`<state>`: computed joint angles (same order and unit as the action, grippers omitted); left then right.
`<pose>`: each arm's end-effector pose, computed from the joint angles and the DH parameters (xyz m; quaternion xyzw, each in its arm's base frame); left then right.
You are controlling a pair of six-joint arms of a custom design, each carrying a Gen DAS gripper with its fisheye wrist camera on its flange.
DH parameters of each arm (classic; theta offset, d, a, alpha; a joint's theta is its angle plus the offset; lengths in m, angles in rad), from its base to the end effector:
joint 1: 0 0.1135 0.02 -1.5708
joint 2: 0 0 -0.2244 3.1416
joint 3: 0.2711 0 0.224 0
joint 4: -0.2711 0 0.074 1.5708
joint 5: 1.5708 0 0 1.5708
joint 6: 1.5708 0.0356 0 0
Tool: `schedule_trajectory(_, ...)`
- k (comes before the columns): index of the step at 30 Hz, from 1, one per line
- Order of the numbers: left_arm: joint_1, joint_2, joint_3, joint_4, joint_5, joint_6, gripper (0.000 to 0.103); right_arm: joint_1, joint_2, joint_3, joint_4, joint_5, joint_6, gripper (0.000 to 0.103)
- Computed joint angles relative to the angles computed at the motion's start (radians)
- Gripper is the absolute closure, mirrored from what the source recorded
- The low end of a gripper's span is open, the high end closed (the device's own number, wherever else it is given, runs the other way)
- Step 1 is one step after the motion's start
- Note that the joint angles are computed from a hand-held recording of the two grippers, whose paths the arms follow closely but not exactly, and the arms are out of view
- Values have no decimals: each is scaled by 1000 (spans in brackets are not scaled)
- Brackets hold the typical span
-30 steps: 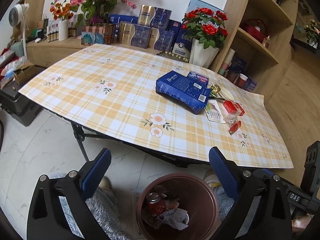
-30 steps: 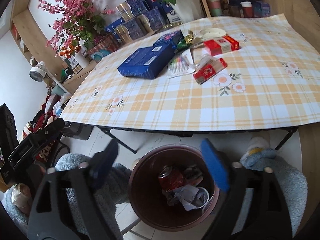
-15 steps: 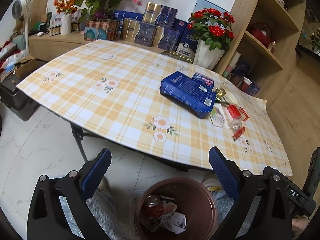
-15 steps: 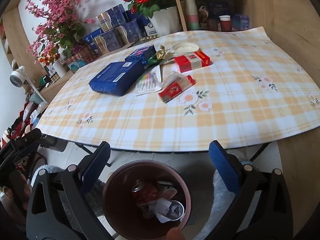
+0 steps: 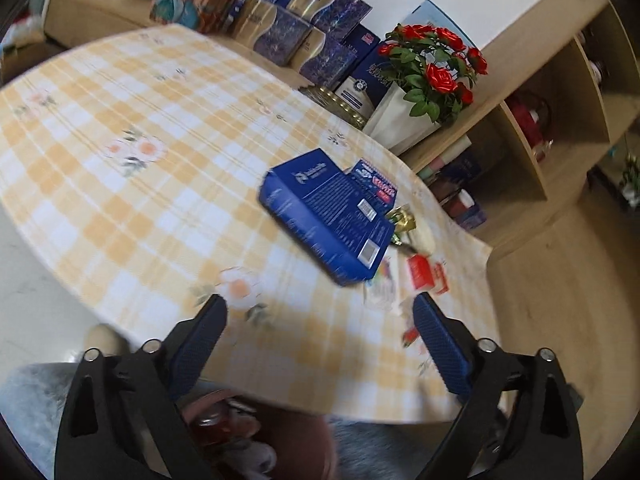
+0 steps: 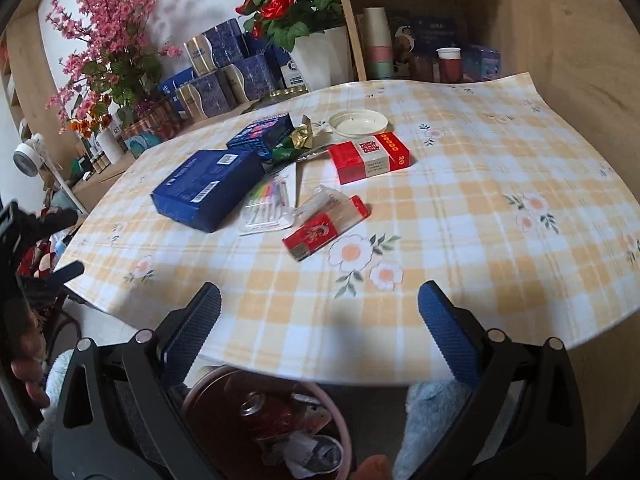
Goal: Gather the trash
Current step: 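Grasp the blue coffee box with the left tool while the right tool grasps the red tube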
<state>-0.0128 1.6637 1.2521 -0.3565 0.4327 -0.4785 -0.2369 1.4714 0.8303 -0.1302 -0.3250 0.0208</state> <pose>0.3389 -0.0193 0.2317 -0.1259 0.8942 -0.2845 0.3220 0.2786 -0.0556 0.1807 0.0544 0.9096 0.1067 0.3979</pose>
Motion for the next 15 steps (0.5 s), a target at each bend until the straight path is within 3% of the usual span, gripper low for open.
schedule_trajectory(8,-14,344,266,78,89,-195,34,7,182,145,35,15,-8,6)
schedule_trajectory(12,-4,437,297,175,151,-350,38,2,255,216,30,5,-11,6)
schedule_trajectory(15,-7,503,355,192,155,-394,41,-2,295,251,30,11,-14,6)
